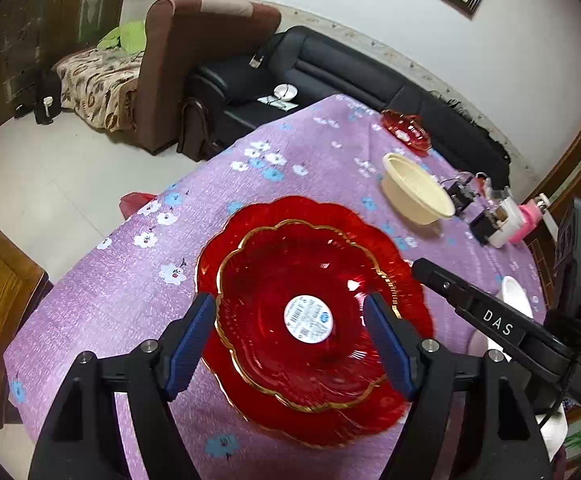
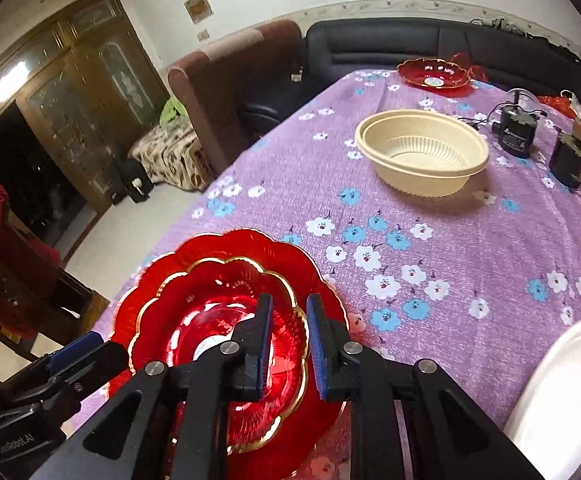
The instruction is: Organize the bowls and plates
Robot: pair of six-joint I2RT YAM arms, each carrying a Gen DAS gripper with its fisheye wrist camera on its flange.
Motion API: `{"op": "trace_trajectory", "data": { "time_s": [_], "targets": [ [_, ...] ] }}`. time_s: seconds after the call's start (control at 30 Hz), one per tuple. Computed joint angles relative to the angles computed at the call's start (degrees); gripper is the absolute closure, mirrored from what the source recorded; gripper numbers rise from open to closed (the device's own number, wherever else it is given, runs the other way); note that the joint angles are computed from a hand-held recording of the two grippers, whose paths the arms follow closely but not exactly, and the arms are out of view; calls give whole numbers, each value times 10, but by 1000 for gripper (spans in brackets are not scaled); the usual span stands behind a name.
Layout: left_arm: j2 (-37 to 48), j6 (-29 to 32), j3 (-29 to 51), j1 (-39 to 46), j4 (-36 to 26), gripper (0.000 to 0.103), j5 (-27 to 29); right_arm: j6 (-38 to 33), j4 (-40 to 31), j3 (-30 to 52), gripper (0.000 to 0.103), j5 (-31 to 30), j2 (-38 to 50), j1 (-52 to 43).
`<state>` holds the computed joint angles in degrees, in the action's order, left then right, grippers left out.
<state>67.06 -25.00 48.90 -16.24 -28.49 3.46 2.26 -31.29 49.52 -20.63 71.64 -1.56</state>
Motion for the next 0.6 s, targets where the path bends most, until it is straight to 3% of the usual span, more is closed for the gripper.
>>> {"op": "trace_trajectory", "data": {
  "time_s": [0.13,0.27,0.4,0.6],
  "targets": [
    [-38,-2,-5,-8,-25,25,8,-28,-58,16,83,-66,-29,-81],
    [-68,-3,-11,-23,-36,24,8,-85,-113,63,80,-132,-29,-286],
    [-61,-4,1,-72,-29,23,-2,-137,-127,123,78,-127,50,-471],
    [29,-12,64,-175,-16,23,-8,-160,-122,164,78,-172,151,-609]
  ]
}}
